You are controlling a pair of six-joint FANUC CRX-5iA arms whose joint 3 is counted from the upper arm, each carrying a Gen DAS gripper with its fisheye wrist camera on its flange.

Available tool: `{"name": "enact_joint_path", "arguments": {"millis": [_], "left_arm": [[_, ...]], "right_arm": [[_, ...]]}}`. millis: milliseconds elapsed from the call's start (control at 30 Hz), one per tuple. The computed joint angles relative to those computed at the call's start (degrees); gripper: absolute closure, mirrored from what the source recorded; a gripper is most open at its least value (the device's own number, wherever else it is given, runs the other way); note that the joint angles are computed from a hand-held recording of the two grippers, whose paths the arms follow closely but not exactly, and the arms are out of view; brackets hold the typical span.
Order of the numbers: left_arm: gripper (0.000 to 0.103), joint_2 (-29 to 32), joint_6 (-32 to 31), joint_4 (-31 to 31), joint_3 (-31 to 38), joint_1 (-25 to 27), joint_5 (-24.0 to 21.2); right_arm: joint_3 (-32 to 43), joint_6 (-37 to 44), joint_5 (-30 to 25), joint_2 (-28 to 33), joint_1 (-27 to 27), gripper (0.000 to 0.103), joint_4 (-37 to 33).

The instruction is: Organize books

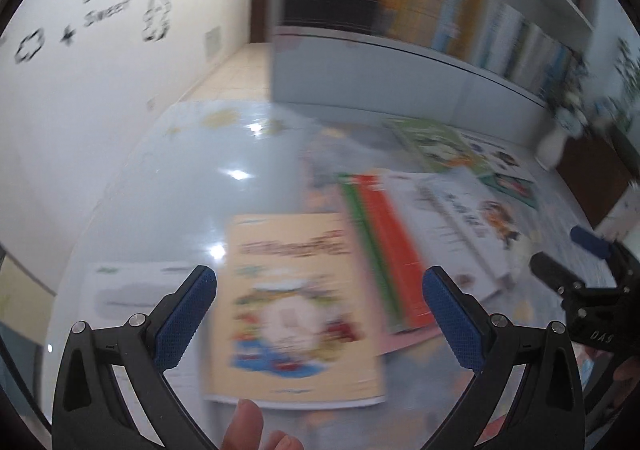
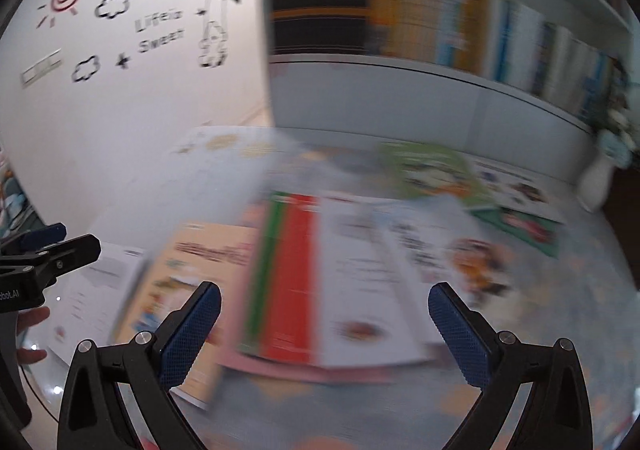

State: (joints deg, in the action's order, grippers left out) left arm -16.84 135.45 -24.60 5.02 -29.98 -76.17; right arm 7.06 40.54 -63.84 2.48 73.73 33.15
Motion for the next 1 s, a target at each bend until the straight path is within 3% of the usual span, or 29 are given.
{"name": "enact_joint_path", "arguments": {"millis": [167, 300, 400, 500, 600, 733, 867, 1000], "left_arm": [[0.001, 10.84, 8.22, -8.18, 11.93, -9.72, -2.48], [0.001, 16.98, 8.44, -6.81, 18.77, -10.43, 1.48], [0.001, 22.71, 7.65, -8.2, 25.44, -11.74, 0.92], [0.0, 28.72, 3.26, -5.7, 31.71, -10.49, -0.84], [0.0, 34.71, -3.47, -2.88, 37.3, -9.0, -2.97], [0.001, 42.08, -11.29, 1.34, 43.38, -6.55, -6.39], [0.001, 45.35, -11.76, 5.22, 44.35, -4.29, -8.85], [0.0, 45.96, -12.92, 3.0, 44.45, -5.16, -11.15]], "right_arm": [[-8.72, 1.09, 0.77, -9.55, -5.9, 0.0, 5.4], [-10.85, 7.41, 0.55, -14.58, -11.69, 0.0, 6.98], [-11.4, 15.03, 2.83, -15.69, -17.07, 0.0, 8.68], [-11.34, 19.73, 7.51, -15.46, -21.15, 0.0, 7.64], [-10.86, 23.77, 13.55, -14.41, -24.61, 0.0, 2.14], [-7.36, 28.78, 16.1, -9.61, -28.0, 0.0, -10.45], [-5.25, 29.64, 16.54, -6.29, -30.55, 0.0, -21.36], [-1.35, 35.67, 14.15, -2.69, -34.07, 0.0, -35.66]]}}
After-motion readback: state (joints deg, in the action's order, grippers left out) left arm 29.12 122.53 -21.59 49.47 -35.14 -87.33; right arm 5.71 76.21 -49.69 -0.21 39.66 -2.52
